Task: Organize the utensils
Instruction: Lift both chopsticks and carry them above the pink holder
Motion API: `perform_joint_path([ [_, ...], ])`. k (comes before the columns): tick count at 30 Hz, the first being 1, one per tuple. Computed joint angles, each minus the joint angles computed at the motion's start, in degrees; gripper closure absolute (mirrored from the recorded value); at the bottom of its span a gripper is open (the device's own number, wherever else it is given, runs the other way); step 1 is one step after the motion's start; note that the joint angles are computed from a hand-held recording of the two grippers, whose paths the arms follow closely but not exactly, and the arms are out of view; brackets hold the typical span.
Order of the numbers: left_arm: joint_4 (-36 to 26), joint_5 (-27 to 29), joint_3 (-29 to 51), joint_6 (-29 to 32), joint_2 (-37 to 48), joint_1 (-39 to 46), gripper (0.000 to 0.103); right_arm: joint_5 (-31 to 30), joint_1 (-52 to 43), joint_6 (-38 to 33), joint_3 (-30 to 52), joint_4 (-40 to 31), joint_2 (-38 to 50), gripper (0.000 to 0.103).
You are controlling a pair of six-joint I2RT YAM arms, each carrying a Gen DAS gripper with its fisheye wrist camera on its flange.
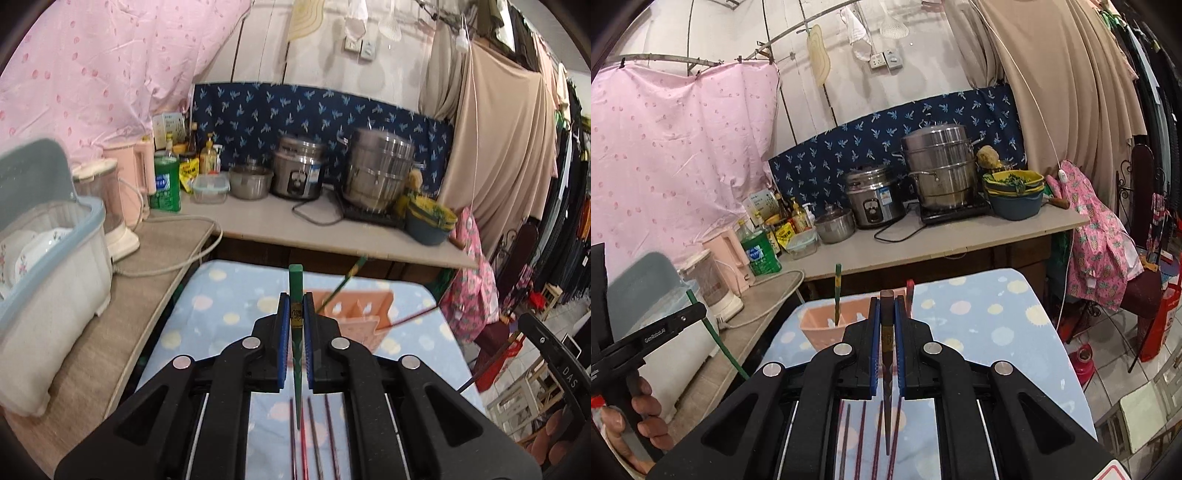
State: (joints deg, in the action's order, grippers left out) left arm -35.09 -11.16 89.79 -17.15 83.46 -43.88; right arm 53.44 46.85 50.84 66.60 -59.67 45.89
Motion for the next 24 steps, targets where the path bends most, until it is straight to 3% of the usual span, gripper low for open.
perform_joint_path([
  [5,-0.7,-0.5,11.3,0.2,5.7,0.8,0.096,-9.7,-13.4,-14.2,3.4,14.2,1.8,0.096],
  [10,-0.5,-1.2,22.8,0.8,12.4,1.7,0.096,-16.6,-22.2,-22.1,9.7,22.0,8.6,0.096],
  [17,-0.4,-0.2,33.1,1.3,21.5,3.1,0.096,-25.3,-30.7,-25.2,12.1,29.5,17.0,0.096],
  [24,0.6,1.1,32.0,1.1,25.6,3.6,0.096,-29.7,-33.7,-25.6,9.0,33.1,22.1,0.096],
])
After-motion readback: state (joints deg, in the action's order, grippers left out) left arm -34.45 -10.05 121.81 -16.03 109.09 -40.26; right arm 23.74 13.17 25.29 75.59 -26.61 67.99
